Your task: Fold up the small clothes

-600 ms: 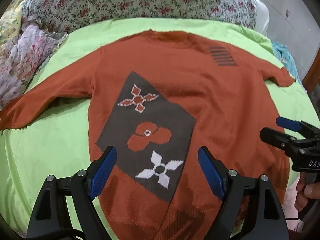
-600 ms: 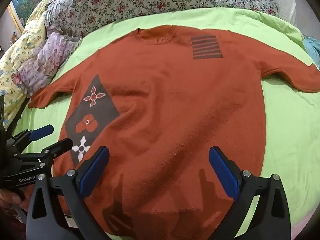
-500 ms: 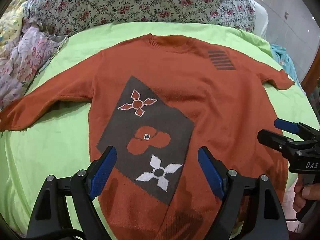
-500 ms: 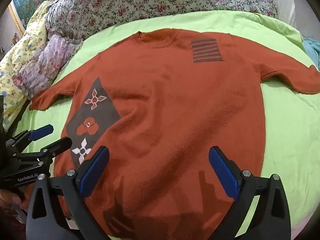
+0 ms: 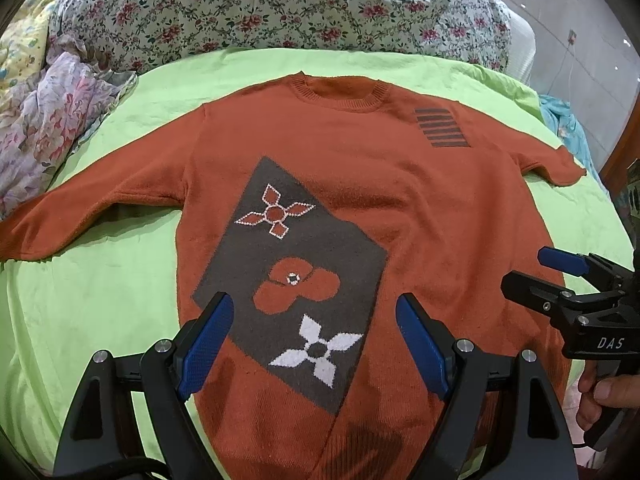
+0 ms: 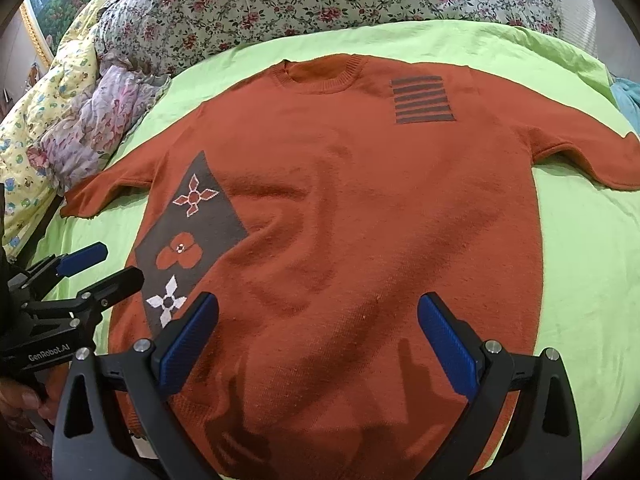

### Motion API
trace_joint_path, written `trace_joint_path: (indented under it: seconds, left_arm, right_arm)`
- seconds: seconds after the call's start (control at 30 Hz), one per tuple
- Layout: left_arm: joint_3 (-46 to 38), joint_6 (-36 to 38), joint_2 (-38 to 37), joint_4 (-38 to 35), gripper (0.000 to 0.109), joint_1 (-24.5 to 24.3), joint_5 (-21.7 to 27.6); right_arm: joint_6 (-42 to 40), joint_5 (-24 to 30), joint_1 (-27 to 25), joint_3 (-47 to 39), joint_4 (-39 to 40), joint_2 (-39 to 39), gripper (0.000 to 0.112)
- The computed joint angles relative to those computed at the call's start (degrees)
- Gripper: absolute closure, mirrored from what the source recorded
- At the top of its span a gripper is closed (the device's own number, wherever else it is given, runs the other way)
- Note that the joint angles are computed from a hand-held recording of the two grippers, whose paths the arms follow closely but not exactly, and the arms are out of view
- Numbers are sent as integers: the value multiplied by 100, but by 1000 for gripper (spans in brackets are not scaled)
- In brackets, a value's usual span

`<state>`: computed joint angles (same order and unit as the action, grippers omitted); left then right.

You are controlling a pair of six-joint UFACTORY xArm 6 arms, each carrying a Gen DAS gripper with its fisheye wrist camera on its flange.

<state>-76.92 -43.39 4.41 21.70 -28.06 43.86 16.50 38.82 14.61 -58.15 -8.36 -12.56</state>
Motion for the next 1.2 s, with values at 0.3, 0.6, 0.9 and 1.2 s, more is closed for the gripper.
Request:
trace_joint_path:
  seconds: [0.3,0.6,0.9,1.2]
  left_arm:
    - [8,47,1,-68,25,54,20]
    - [30,167,-8,-286,25,80,4]
    - [103,60,2,-102,25,81,-144]
    - [157,100,31,-210,25,109,-328]
  right_arm:
    - [-17,123,18,-62,76,42,13]
    - [100,14,57,-43,-101,65,13]
    - [97,-73,54,-13,-110,62,13]
    - [42,277,25,-199,65,151,13]
